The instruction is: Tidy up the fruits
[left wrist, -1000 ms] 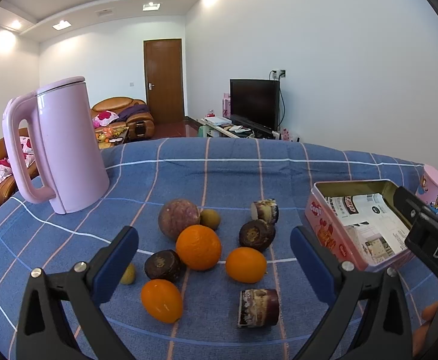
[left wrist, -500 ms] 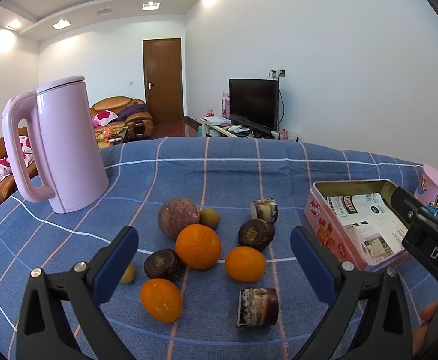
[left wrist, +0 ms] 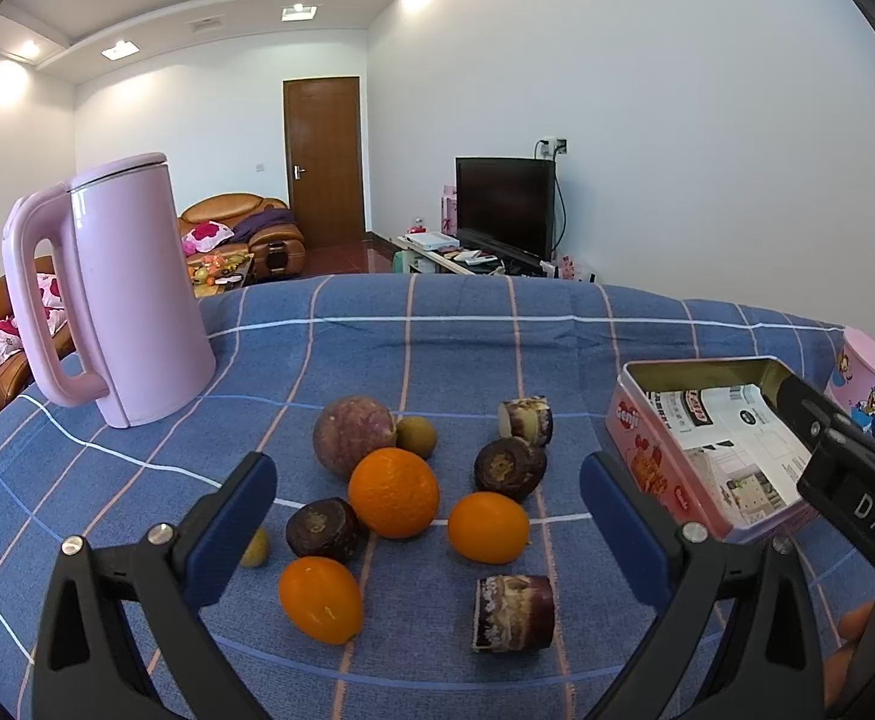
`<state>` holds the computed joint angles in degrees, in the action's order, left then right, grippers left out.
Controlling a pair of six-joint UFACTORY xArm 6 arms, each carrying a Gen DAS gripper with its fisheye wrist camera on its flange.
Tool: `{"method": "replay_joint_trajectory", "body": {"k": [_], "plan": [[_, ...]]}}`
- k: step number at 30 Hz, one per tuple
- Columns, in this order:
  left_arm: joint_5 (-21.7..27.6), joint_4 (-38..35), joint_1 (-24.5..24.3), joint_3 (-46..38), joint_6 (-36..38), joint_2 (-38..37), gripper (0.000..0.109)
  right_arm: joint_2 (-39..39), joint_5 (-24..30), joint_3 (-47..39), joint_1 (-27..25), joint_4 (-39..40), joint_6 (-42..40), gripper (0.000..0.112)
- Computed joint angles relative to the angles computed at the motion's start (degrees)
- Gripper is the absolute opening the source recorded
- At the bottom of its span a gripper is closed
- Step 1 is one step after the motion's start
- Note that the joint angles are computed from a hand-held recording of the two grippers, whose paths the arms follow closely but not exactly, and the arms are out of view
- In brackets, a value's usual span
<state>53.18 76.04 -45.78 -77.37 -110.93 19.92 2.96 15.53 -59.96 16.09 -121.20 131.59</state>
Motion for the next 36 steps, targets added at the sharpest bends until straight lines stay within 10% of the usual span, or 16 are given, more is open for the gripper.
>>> {"method": "replay_joint_trajectory", "body": {"k": [36], "plan": [[-0.2,-4.0,2.4,3.6,2.7,-3.4,0.103,2.0,-5.8,-3.2,0.7,-10.2,8.0,0.102]]}}
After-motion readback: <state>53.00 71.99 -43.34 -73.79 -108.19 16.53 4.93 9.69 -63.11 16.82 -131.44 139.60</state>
